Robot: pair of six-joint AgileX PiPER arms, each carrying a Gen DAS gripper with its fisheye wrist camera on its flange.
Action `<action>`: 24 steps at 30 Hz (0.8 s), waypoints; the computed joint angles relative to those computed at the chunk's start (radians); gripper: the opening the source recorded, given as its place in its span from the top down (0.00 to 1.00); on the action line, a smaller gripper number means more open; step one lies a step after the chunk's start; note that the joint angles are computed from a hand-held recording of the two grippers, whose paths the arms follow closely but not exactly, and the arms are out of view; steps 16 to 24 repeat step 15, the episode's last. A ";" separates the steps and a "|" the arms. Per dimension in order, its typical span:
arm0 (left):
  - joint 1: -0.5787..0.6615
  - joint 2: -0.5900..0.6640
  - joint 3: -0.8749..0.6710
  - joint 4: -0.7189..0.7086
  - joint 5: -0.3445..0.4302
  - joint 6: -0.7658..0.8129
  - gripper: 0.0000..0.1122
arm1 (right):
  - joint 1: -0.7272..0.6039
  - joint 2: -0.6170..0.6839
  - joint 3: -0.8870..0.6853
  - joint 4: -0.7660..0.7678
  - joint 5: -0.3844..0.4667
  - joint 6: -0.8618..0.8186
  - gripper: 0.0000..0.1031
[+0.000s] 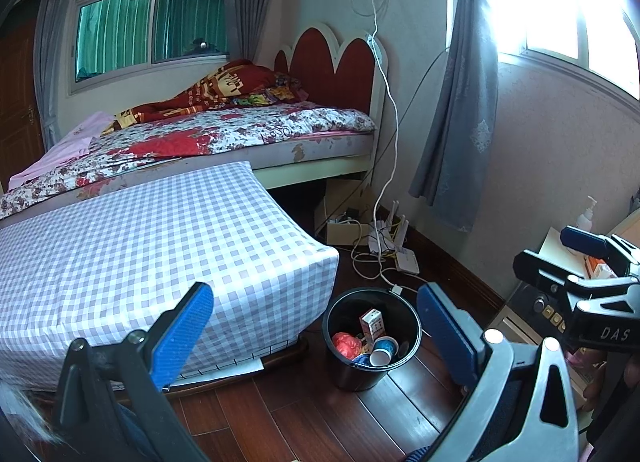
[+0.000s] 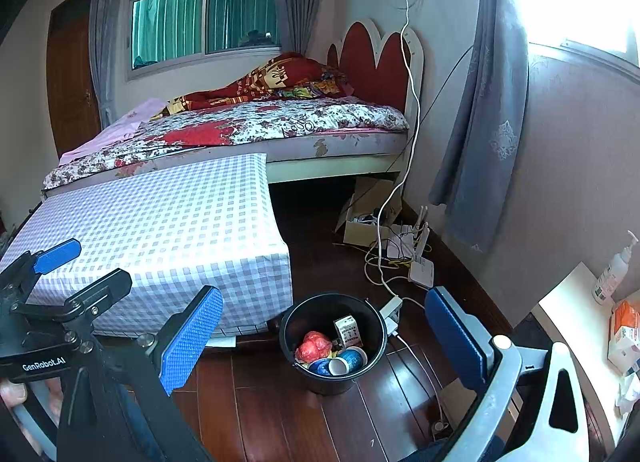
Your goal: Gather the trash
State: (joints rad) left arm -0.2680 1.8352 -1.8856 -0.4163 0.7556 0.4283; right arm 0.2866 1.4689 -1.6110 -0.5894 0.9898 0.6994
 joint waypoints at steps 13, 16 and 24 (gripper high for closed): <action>-0.004 0.002 0.011 -0.009 -0.028 0.053 0.09 | -0.003 -0.005 0.018 0.002 -0.004 0.002 0.01; -0.003 0.003 0.010 -0.011 -0.028 0.052 0.09 | -0.003 -0.004 0.018 0.004 -0.003 0.001 0.01; -0.003 0.003 0.010 -0.011 -0.028 0.052 0.09 | -0.003 -0.004 0.018 0.004 -0.003 0.001 0.01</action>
